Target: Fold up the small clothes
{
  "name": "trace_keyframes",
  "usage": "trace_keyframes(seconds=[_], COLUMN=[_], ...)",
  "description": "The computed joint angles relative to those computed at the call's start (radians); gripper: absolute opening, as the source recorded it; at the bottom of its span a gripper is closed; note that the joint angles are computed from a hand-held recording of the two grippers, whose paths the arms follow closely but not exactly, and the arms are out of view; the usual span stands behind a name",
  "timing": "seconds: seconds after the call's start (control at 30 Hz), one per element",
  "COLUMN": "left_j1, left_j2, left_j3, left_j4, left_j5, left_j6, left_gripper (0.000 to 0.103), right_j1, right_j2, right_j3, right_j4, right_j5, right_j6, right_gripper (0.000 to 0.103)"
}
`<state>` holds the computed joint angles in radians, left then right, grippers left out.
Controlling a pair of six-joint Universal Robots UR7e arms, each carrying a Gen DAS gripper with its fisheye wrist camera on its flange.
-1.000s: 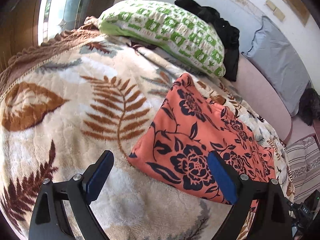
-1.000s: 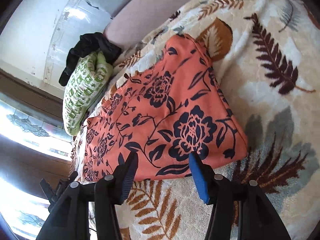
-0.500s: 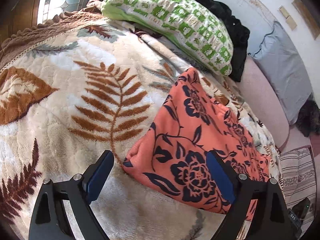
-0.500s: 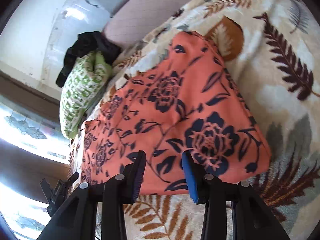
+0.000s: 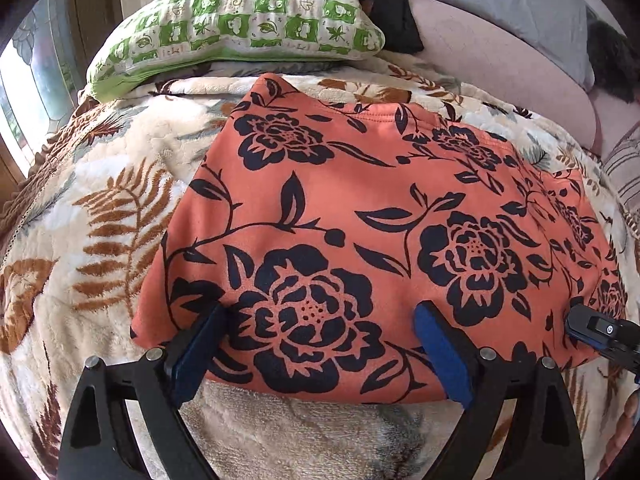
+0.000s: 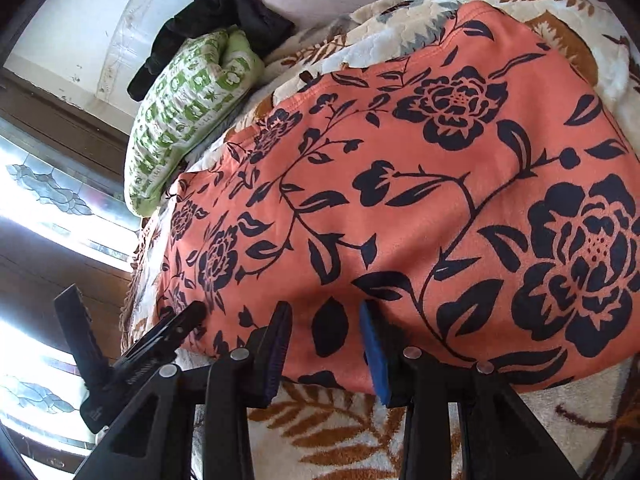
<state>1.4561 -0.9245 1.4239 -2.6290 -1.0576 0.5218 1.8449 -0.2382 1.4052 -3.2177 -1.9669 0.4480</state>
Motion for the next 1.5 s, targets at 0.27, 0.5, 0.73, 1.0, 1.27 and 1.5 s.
trace_keyframes(seconds=[0.27,0.5,0.73,1.0,1.27,1.5], left_j1=[0.018,0.02,0.053,0.115,0.124,0.112], left_j2=[0.011,-0.081,-0.139,-0.086,-0.036,-0.03], left_j3=[-0.014,0.075,0.086,-0.048,-0.104,-0.091], left_j4=[-0.011,-0.024,0.092,0.226,0.177,0.088], left_j5=[0.033,0.005,-0.1,-0.328,-0.405,-0.407], left_j6=[-0.031,-0.108,-0.213,-0.388,-0.416,-0.327], left_gripper=[0.094,0.094,0.094,0.094,0.094,0.043], right_j1=[0.007,0.009,0.01,-0.052,-0.123,-0.135], right_j2=[-0.017,-0.038,-0.102,-0.116,-0.078,-0.041], right_j3=[0.024,0.065,0.22,0.392,0.397,0.316], right_j4=[-0.033,-0.024,-0.17,-0.464,-0.669,-0.728], right_j5=[0.02,0.043,0.059,0.137,0.161,0.165], right_j6=[-0.025,0.01,0.067,0.285,0.418,0.367], right_gripper=[0.042,0.049,0.057,0.067,0.071,0.073])
